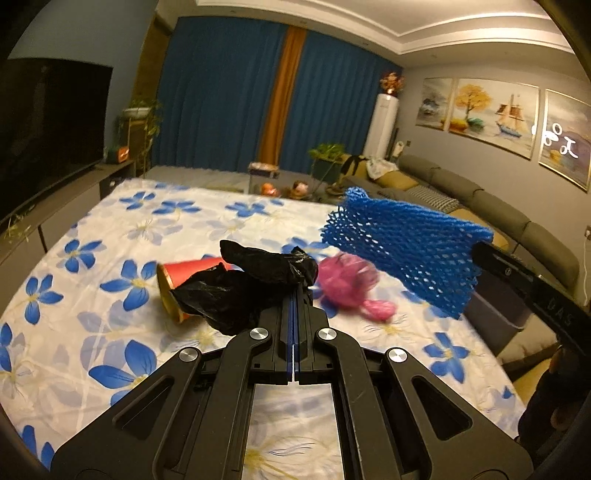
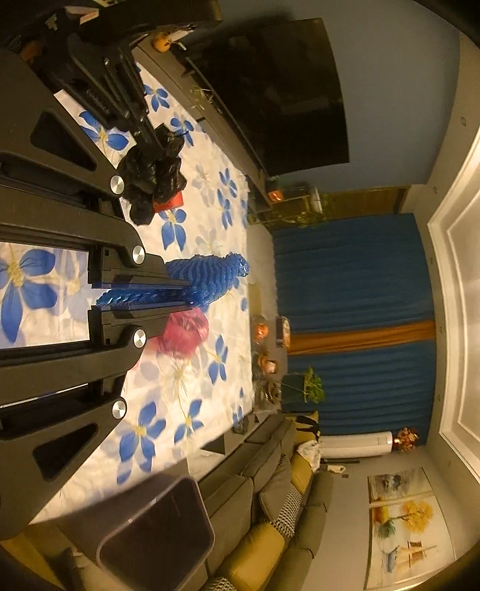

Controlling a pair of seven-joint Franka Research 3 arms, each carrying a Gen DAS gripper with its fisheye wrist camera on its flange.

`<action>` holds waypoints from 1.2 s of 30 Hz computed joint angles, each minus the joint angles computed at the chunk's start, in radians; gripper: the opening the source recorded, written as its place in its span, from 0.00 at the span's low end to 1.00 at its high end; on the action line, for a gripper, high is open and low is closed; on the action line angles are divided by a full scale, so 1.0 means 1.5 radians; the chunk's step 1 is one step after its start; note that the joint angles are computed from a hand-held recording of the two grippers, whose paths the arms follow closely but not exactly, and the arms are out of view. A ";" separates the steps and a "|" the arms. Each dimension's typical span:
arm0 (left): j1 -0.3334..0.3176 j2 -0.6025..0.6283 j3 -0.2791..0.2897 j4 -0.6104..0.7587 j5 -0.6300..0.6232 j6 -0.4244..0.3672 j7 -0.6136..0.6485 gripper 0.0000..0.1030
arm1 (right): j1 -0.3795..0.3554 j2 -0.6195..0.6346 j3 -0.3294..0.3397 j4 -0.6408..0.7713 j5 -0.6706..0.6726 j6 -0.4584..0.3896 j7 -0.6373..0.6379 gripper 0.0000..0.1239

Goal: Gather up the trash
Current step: 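Carry the black bag and blue mesh sleeve over the grey bin with both grippers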

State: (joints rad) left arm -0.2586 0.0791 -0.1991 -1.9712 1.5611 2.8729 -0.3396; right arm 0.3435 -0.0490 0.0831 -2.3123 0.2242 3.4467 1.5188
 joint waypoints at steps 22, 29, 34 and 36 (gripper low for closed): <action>-0.127 0.156 0.008 0.233 -0.117 -0.005 0.221 0.00 | -0.069 -0.122 -0.050 -0.130 0.038 0.061 0.001 0.05; -0.173 0.256 0.026 0.365 -0.218 0.004 0.351 0.00 | -0.118 -0.107 -0.033 -0.119 0.095 0.069 -0.034 0.05; -0.204 0.344 0.022 0.489 -0.305 -0.013 0.471 0.00 | -0.137 -0.099 -0.035 -0.112 0.130 0.084 -0.062 0.05; -0.215 0.375 0.022 0.533 -0.338 -0.021 0.513 0.00 | -0.144 -0.097 -0.039 -0.110 0.143 0.090 -0.068 0.05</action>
